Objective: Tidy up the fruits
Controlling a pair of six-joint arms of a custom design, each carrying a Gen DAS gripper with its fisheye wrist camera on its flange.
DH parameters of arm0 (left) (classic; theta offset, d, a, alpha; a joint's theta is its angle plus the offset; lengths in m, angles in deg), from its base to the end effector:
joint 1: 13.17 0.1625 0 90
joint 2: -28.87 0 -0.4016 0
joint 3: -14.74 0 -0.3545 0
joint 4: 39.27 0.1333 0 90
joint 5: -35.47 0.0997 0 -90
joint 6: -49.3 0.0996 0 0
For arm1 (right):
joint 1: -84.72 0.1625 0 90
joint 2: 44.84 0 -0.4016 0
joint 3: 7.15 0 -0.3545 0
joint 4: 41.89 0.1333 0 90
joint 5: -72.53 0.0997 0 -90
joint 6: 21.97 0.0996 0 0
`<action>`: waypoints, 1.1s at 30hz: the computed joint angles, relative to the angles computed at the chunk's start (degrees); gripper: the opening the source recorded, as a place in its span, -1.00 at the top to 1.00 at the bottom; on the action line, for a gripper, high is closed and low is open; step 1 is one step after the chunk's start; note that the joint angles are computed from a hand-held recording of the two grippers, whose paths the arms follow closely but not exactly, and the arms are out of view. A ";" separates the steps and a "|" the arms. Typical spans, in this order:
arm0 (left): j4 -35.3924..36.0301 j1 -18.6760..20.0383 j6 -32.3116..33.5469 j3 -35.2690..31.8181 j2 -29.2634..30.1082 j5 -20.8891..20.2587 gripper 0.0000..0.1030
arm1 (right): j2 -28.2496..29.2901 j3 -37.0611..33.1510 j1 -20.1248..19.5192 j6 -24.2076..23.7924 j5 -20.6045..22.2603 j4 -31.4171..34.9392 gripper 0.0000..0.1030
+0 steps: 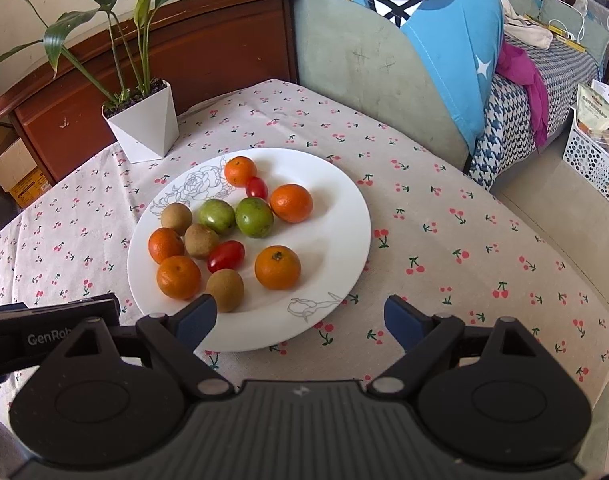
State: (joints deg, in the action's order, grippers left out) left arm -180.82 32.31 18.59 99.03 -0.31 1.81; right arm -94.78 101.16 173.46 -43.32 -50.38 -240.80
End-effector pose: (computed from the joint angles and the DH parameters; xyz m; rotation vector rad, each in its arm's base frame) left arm -0.3012 -0.6147 0.0062 0.3062 2.2182 -0.6767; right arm 0.0666 -0.5739 0.1919 0.0842 -2.2871 0.9180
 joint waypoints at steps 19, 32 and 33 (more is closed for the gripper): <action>1.12 -0.67 -4.84 6.41 -4.16 2.08 -0.82 | 0.86 3.32 1.01 -5.80 3.03 -4.38 -0.76; 4.73 -1.54 -15.22 17.50 -11.72 3.31 -0.82 | 2.54 10.22 1.09 -10.01 9.88 -12.42 -0.76; 4.85 -1.63 -15.73 18.25 -12.17 3.51 -0.82 | 2.69 10.64 1.07 -10.00 10.19 -12.89 -0.76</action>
State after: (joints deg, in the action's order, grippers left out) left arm -175.97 30.68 2.86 117.28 -12.48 5.31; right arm -92.10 111.80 174.52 -53.32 -40.19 -253.69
